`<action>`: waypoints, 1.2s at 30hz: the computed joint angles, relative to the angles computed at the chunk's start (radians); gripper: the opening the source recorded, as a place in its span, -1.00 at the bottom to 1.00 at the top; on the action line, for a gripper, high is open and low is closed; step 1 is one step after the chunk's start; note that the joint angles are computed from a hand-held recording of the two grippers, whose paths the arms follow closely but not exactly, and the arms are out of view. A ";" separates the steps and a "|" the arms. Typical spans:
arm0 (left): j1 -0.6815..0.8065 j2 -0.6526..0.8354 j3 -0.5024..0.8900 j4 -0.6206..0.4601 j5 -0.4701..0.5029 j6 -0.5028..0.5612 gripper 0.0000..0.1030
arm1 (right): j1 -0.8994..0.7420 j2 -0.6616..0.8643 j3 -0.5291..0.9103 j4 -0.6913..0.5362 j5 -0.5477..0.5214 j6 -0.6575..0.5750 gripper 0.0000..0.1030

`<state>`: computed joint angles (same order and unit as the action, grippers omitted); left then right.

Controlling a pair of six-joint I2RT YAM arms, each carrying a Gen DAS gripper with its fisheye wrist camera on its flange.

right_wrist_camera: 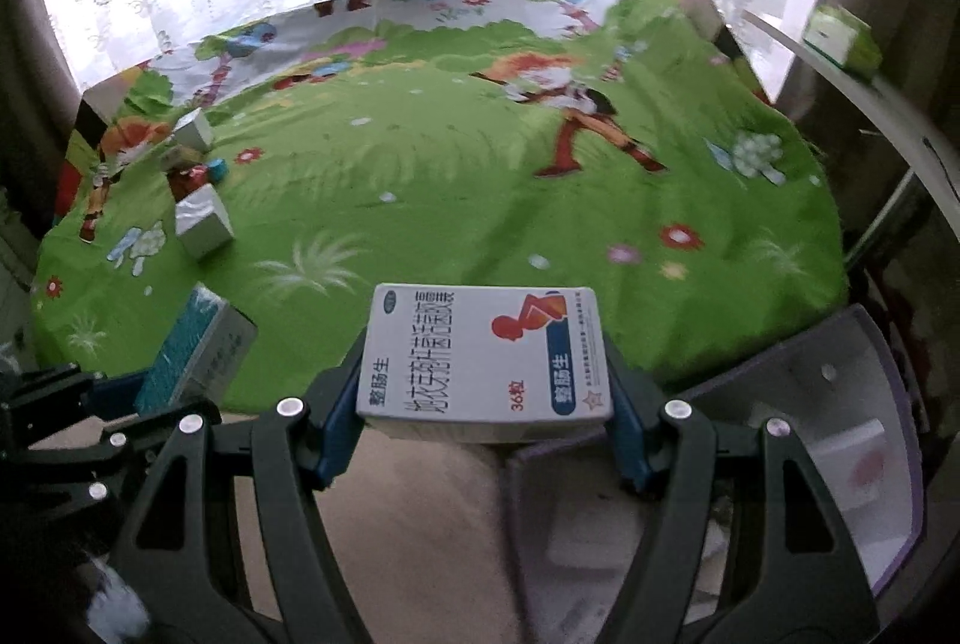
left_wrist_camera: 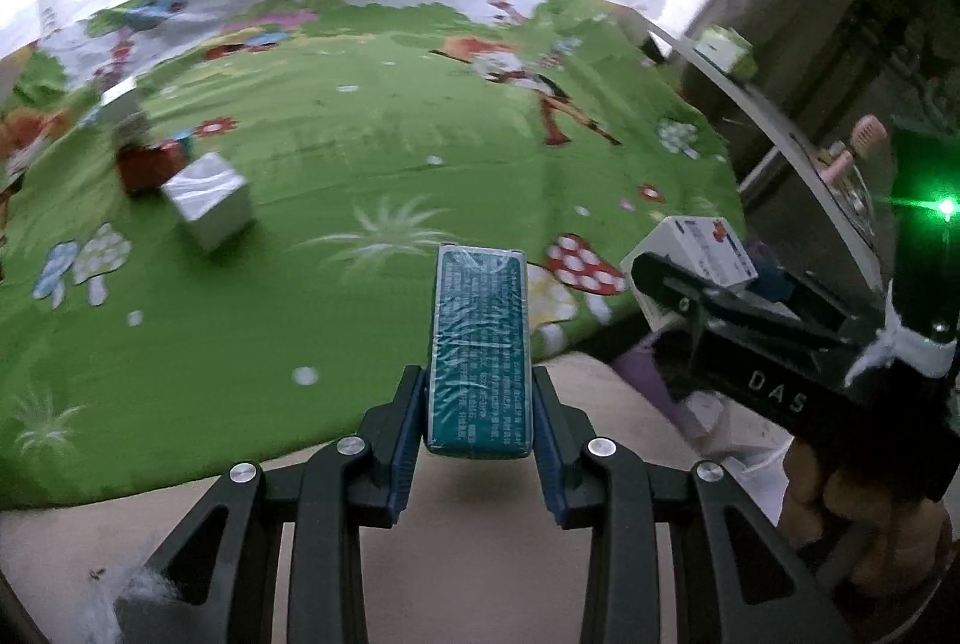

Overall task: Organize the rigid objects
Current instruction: 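Carry the teal box and white medicine box into the storage box and open both tools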

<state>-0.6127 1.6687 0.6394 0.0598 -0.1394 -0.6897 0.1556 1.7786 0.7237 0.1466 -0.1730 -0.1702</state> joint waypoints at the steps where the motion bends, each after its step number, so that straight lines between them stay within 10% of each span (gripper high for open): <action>1: -0.011 0.013 0.017 -0.003 0.003 0.003 -0.32 | -0.016 -0.004 -0.005 -0.002 -0.005 -0.007 0.39; 36: -0.208 0.328 0.432 -0.121 0.110 0.081 -0.32 | -0.447 0.054 -0.009 -0.060 -0.053 -0.194 0.40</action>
<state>-0.8203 1.9969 1.0715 -0.0608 -0.0298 -0.6088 -0.2917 1.8331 0.7151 0.0870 -0.2258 -0.3644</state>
